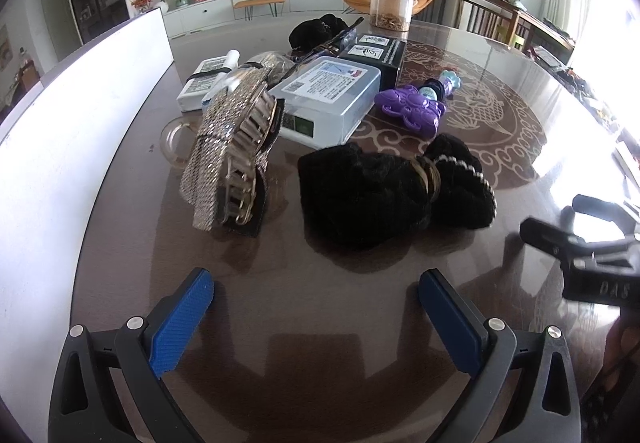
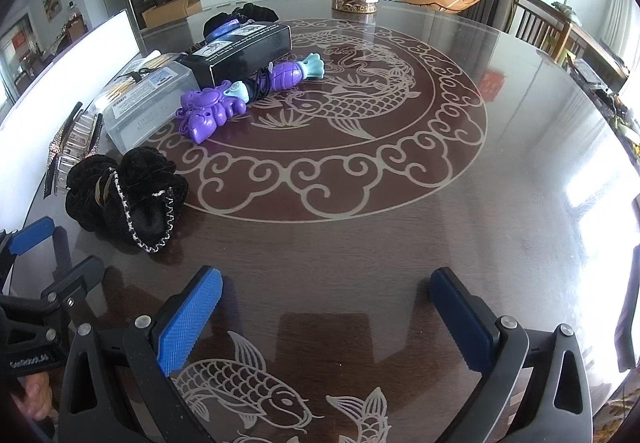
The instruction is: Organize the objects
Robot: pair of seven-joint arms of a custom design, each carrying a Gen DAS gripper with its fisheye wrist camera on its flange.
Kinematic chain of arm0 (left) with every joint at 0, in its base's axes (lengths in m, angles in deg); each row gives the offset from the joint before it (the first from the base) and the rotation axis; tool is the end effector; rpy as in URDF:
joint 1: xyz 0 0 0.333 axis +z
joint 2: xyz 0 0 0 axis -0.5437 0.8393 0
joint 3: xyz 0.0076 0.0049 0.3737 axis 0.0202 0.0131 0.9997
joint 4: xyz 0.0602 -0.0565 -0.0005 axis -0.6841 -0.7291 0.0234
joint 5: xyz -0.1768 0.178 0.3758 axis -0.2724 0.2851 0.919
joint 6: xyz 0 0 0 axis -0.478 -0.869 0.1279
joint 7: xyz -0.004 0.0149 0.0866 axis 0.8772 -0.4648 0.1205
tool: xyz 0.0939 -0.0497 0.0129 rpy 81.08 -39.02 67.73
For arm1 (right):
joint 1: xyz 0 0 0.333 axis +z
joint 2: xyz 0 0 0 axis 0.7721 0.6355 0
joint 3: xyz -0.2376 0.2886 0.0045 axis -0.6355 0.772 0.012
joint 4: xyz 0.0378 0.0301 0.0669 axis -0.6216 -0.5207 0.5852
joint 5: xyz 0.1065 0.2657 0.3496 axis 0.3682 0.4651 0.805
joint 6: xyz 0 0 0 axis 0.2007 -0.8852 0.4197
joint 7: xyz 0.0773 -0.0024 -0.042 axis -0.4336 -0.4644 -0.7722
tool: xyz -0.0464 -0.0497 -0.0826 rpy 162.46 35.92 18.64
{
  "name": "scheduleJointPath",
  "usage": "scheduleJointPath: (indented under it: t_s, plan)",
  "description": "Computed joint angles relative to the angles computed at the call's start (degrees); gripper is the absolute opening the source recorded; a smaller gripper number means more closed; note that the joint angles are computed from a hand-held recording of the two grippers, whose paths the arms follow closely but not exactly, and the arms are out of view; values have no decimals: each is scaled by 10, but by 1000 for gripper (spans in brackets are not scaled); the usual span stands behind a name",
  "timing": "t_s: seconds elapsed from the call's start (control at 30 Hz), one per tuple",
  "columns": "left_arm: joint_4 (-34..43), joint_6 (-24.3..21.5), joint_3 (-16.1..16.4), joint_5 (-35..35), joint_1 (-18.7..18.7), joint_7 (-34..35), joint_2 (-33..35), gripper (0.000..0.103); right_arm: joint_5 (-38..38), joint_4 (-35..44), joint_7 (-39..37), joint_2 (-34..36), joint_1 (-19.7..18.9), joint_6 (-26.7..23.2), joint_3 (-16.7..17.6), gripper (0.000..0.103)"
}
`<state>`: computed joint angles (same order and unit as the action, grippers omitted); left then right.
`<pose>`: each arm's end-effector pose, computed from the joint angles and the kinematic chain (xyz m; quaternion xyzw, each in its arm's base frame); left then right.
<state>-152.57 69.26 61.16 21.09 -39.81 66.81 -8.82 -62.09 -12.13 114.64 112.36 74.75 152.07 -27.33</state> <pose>0.5324 -0.2229 0.4823 -0.7724 0.5576 -0.1759 0.2481 0.6677 0.4111 0.4685 -0.8373 0.4776 -0.1356 0.2288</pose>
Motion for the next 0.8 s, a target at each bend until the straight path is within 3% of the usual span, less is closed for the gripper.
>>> scheduleJointPath:
  t_s: [0.13, 0.27, 0.37, 0.53, 0.7, 0.8]
  plan:
    - [-24, -2, 3, -31, -1, 28, -26, 103, 0, -1, 0, 0, 0, 1, 0, 103]
    - [-26, -33, 10, -99, 5, 74, -45, 103, 1, -1, -3, 0, -1, 3, 1, 103]
    - [-24, -24, 6, -89, 30, 55, -57, 103, 3, -2, -4, -1, -1, 5, 1, 103]
    - [19, -23, 21, -105, 49, 94, -14, 103, 3, -3, -5, -1, -1, 5, 1, 103]
    - [76, -63, 38, -100, 43, 129, 49, 103, 4, -4, -6, -1, -1, 6, 1, 103]
    - [84, -49, 53, -108, 40, 125, 62, 103, 4, -4, -6, -1, -1, 6, 1, 103]
